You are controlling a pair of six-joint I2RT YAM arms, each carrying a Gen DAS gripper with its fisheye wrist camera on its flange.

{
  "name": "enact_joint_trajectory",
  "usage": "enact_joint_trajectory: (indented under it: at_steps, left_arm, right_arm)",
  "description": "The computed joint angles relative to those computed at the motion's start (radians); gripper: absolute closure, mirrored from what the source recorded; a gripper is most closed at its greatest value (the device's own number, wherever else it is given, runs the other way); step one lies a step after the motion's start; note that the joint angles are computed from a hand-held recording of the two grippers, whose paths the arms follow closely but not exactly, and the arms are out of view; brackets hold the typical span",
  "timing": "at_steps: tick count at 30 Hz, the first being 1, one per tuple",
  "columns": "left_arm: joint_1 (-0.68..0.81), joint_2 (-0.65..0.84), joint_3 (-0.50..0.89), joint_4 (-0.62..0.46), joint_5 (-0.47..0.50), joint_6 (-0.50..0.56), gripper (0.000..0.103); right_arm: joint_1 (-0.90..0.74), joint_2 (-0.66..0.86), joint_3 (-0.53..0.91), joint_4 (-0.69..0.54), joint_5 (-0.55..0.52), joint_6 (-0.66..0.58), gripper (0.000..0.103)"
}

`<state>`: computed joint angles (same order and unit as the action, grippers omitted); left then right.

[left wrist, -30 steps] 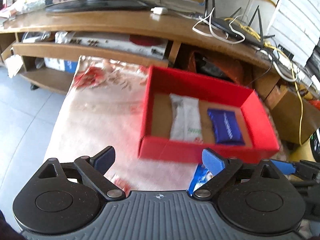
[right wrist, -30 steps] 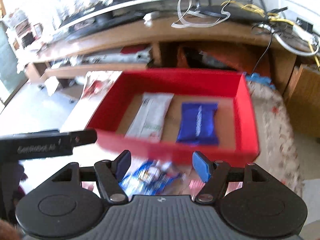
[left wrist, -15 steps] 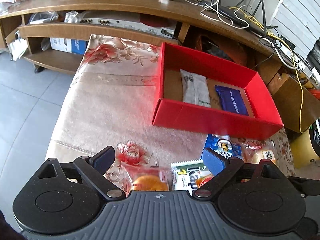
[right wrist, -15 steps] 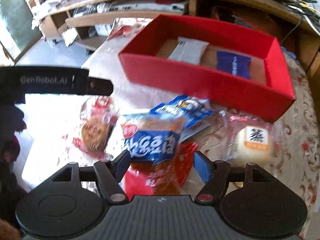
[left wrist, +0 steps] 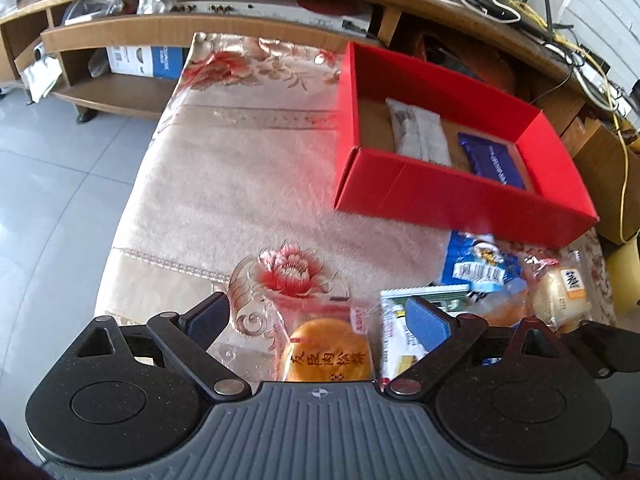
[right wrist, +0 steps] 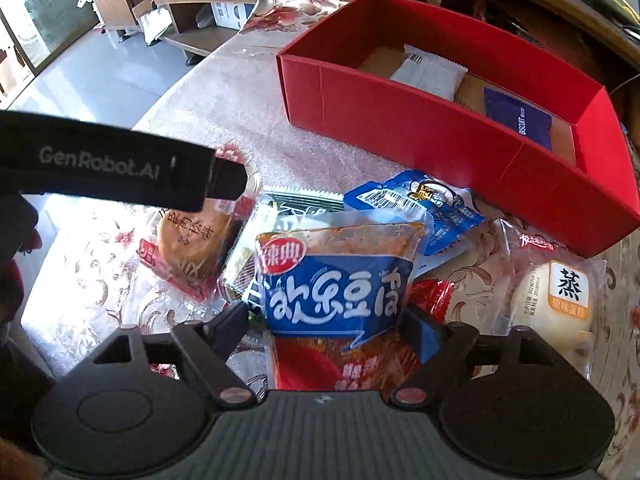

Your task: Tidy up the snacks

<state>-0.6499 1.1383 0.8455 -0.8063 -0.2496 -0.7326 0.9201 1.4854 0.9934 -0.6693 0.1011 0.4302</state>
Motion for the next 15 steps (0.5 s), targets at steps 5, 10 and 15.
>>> enact_joint_trajectory:
  at_steps: [5, 10, 15]
  left_arm:
    - [-0.011, 0.010, -0.005, -0.009, -0.002, -0.009, 0.006]
    - [-0.021, 0.025, -0.011, -0.018, -0.007, -0.019, 0.006]
    - [-0.010, -0.013, -0.032, -0.036, 0.001, -0.038, 0.006]
  right_arm:
    - [-0.026, -0.019, -0.036, 0.038, -0.044, 0.010, 0.009]
    - [-0.055, -0.007, -0.054, 0.066, -0.090, -0.006, 0.000]
    - [-0.059, -0.044, -0.079, 0.059, -0.087, -0.013, 0.008]
